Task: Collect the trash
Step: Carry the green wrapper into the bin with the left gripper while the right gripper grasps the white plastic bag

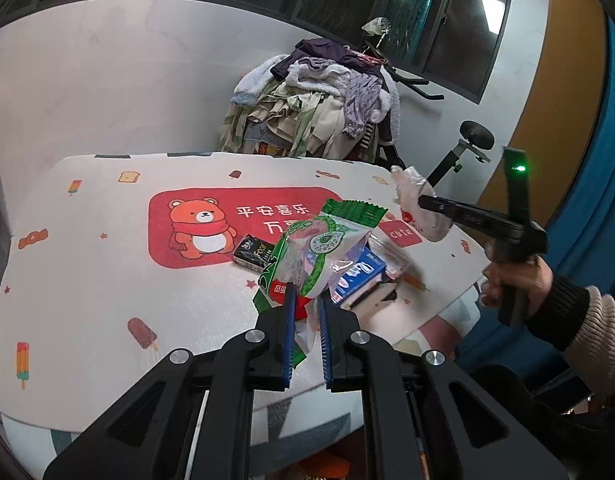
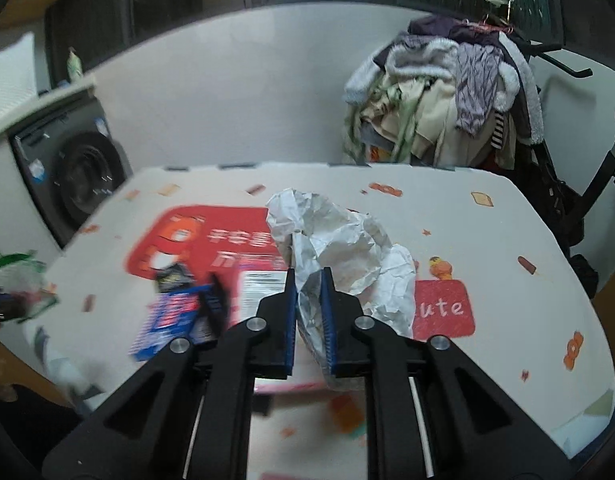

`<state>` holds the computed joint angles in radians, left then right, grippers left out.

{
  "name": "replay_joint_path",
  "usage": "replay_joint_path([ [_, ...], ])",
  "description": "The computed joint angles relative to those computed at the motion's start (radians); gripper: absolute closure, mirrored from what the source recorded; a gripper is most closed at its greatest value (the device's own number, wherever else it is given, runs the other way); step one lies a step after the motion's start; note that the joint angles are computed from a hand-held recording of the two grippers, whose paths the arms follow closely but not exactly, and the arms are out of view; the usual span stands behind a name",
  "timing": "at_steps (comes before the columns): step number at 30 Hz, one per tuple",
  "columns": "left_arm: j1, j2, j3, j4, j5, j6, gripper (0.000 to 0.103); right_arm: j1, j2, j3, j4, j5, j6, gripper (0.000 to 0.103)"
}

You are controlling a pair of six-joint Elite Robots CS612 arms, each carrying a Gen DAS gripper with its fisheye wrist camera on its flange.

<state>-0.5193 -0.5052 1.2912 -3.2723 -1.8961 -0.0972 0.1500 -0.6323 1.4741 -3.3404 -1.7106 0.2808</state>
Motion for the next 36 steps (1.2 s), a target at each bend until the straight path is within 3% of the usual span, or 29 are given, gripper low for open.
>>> replay_joint_path([
  [8,-0.015,-0.058,0.113,-0.057,0.003,0.029,0.092,0.053,-0.055,0.121,-0.163,0.014,0.005,0.088],
  [16,-0.035,-0.096,0.218,-0.064,-0.014,0.067,0.092,0.090,-0.074,0.196,-0.265,0.015,0.037,0.088],
  [25,-0.054,-0.092,0.281,-0.021,-0.039,0.073,0.092,0.099,-0.088,0.269,-0.335,0.022,0.083,0.088],
  [34,-0.064,-0.066,0.273,0.094,-0.070,0.118,0.092,0.101,-0.090,0.306,-0.344,0.008,0.103,0.088],
  [35,-0.063,-0.064,0.268,0.112,-0.083,0.123,0.089,0.101,-0.089,0.308,-0.343,0.010,0.106,0.088],
  [36,-0.061,-0.062,0.264,0.125,-0.103,0.128,0.077,0.101,-0.090,0.309,-0.342,0.011,0.108,0.088],
])
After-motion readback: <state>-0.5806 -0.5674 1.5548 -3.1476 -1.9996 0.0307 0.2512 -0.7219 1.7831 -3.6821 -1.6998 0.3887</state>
